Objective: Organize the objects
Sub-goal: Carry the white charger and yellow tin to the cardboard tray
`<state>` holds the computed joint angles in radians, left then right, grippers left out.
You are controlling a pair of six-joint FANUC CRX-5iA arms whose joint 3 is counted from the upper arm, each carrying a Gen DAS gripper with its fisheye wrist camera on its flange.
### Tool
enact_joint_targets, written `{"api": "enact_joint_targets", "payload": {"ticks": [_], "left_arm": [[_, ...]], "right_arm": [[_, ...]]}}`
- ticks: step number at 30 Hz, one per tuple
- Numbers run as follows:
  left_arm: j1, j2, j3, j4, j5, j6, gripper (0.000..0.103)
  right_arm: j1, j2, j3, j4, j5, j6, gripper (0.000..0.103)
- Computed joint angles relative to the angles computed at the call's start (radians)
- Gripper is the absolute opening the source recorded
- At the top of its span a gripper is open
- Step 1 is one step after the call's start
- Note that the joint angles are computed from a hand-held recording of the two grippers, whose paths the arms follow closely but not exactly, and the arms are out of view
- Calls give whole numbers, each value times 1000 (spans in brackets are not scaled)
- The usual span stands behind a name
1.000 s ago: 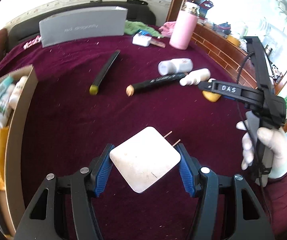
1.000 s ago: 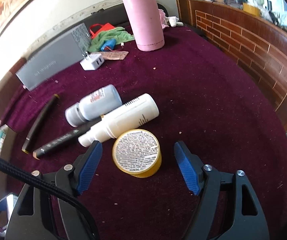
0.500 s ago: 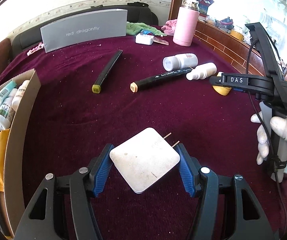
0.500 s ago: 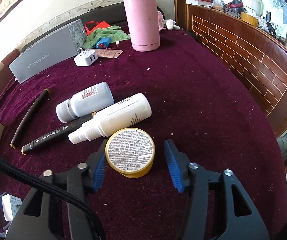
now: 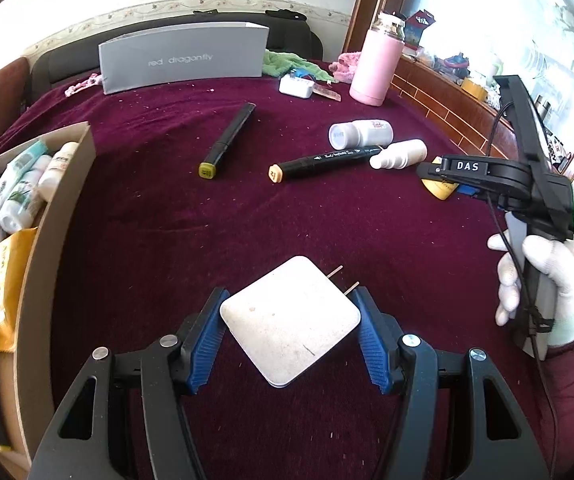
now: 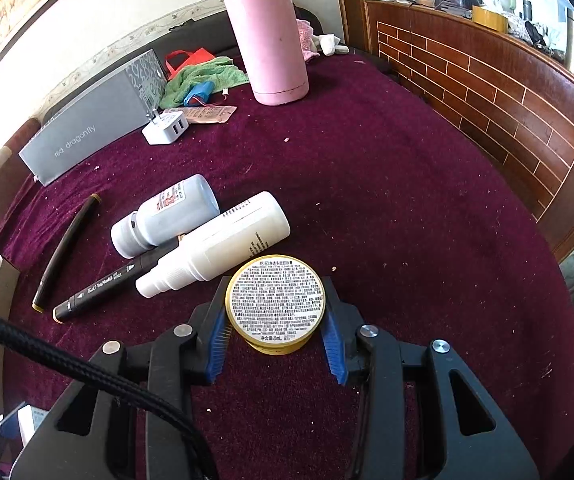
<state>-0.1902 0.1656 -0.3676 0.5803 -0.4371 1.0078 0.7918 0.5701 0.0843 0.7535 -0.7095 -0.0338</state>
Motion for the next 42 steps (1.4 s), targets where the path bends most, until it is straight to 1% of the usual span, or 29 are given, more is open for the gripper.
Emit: {"api": "enact_joint_targets", "payload": {"ticks": [12,16,19,20,22,29,33,36,42], "left_arm": [[29,-128,-136,62,24,-67,56],[43,-181,-204,168,45,-157,56],[59,-224,-249,224,56,-219,56],[63,-234,-261,240,57,-235,56],[78,-260,-294,287,54,-280,56],[112,-311,-370,385,23,-373,56],[125,-338,-404,438,13,-421,56],[144,-360,-425,451,1,-432,56],[198,-425,-477,481,-27,-461,56]], "right_arm": [[11,9,-5,49,-28,-43,38],[17,4,-21,79,-41,-77,38],[13,-4,-36,86,-36,-107,38],[16,-2,-30,82,-52,-105,38],[31,0,-20,74,-84,-85,38],[90,-24,-40,47,-98,-28,38],[134,-29,-35,32,-109,28,38],[168,-16,-8,16,-123,70,38],[222,10,59,-38,-97,180,38]]}}
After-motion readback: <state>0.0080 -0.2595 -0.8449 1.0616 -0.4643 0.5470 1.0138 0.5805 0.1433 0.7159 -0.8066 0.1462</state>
